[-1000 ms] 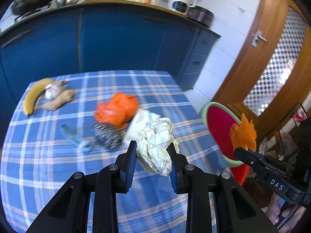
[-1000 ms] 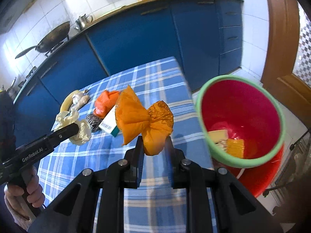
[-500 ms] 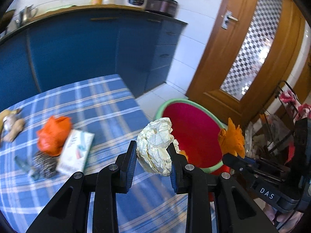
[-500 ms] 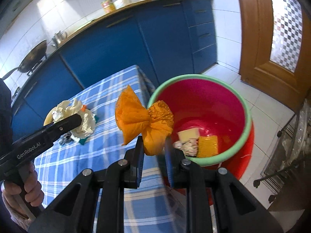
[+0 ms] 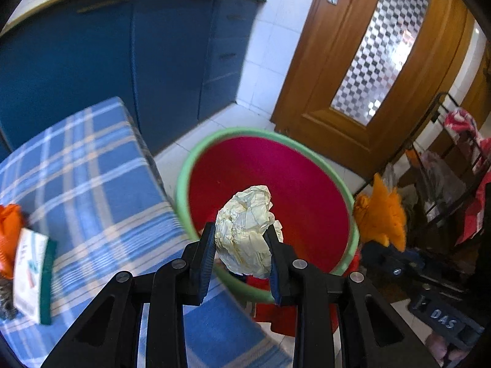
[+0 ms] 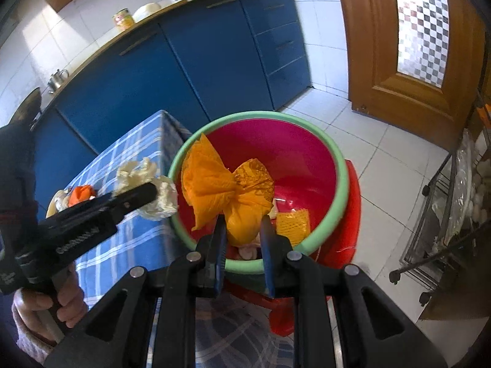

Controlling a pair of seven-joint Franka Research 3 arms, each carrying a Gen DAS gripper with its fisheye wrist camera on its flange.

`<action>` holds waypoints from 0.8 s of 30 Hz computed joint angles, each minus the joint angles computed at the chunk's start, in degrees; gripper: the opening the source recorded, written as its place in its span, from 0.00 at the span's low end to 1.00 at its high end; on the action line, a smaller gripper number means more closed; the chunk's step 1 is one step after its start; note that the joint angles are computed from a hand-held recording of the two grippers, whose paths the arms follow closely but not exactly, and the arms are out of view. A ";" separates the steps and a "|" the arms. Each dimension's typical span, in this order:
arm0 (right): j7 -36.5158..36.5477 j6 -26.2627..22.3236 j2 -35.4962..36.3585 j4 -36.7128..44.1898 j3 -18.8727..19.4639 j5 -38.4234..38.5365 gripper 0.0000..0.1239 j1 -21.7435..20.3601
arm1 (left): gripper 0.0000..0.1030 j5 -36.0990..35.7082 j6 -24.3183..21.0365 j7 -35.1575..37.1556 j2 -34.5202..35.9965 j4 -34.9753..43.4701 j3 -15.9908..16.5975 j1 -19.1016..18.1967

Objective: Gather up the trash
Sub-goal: 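Carry paper and foam net over the red bucket and open both tools to drop them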

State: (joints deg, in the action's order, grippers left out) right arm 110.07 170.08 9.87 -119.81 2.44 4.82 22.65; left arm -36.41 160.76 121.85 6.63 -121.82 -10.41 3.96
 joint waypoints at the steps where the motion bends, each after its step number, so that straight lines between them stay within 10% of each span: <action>1: -0.23 -0.01 0.20 0.08 0.02 0.37 0.18 -0.28 | 0.31 1.07 -0.16 -0.78 0.64 0.44 0.11 -0.25; 9: -1.97 0.14 1.49 0.72 -0.15 2.32 0.18 -1.60 | 0.48 4.55 1.30 -4.07 2.99 1.79 -1.22 0.63; 24: -6.77 0.82 3.37 2.36 1.20 8.46 0.24 -2.55 | 0.48 3.85 2.99 -4.11 0.00 -1.11 -0.88 1.43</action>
State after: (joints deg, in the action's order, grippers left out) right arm 103.29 170.90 13.25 -117.44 3.64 13.28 20.10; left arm -32.55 163.75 117.75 6.64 -122.93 -11.29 5.39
